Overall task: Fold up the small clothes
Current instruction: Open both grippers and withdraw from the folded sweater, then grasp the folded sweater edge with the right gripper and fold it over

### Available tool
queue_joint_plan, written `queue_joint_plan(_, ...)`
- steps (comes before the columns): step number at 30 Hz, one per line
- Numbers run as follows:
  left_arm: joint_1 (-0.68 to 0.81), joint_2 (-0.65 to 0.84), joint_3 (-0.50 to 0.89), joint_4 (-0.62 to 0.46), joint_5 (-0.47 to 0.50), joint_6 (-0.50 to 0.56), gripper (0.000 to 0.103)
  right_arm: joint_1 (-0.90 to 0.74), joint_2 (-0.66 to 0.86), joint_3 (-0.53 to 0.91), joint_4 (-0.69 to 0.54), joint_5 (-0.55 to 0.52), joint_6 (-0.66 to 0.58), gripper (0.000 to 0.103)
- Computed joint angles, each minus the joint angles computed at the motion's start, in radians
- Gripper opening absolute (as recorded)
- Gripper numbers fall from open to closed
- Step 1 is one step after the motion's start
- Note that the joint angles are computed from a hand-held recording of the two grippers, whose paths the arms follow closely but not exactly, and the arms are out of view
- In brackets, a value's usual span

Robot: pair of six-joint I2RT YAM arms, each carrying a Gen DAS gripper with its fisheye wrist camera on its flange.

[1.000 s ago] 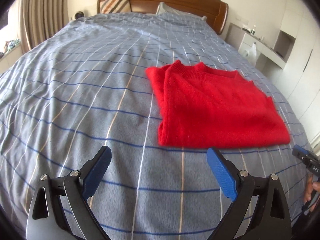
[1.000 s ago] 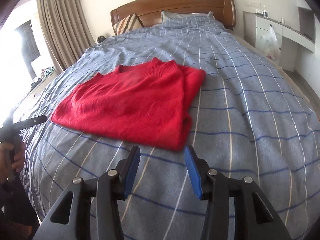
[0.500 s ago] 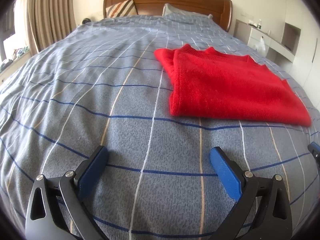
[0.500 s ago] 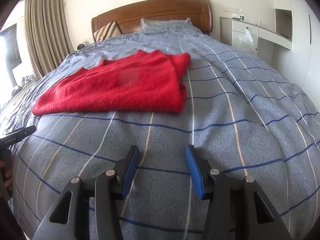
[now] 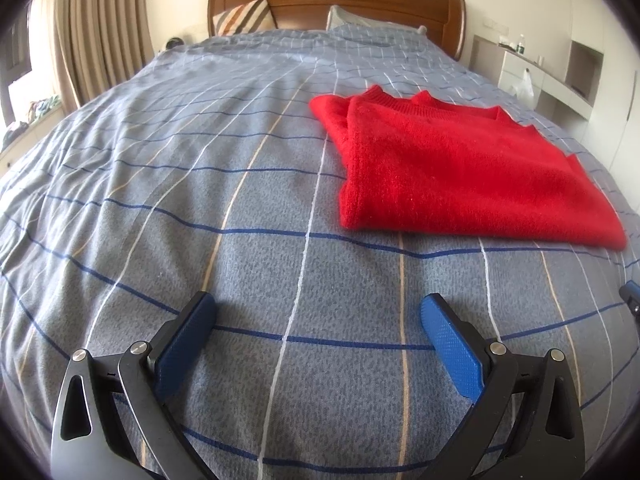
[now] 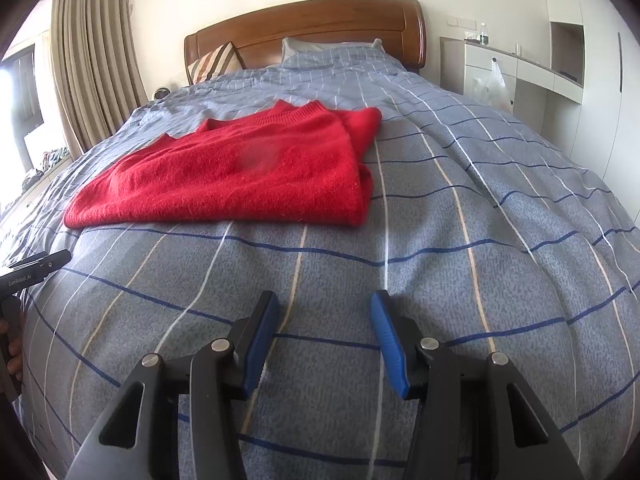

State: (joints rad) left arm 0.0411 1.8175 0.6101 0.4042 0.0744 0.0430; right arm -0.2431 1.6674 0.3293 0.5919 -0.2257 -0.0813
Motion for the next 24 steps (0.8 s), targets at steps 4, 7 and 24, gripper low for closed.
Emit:
queue_joint_plan(4, 0.043, -0.075, 0.027, -0.167, 0.034, 0.038, 0.101, -0.042, -0.043, 0.041, -0.143, -0.071, -0.034, 0.053)
queue_joint_plan(7, 0.125, -0.127, 0.012, -0.196, 0.096, 0.063, 0.101, -0.1, -0.068, 0.144, -0.363, -0.183, -0.089, 0.059)
queue_joint_plan(24, 0.288, -0.038, -0.123, 0.115, 0.212, 0.074, 0.102, -0.081, 0.553, 1.1, -0.858, -0.362, 0.192, 0.014)
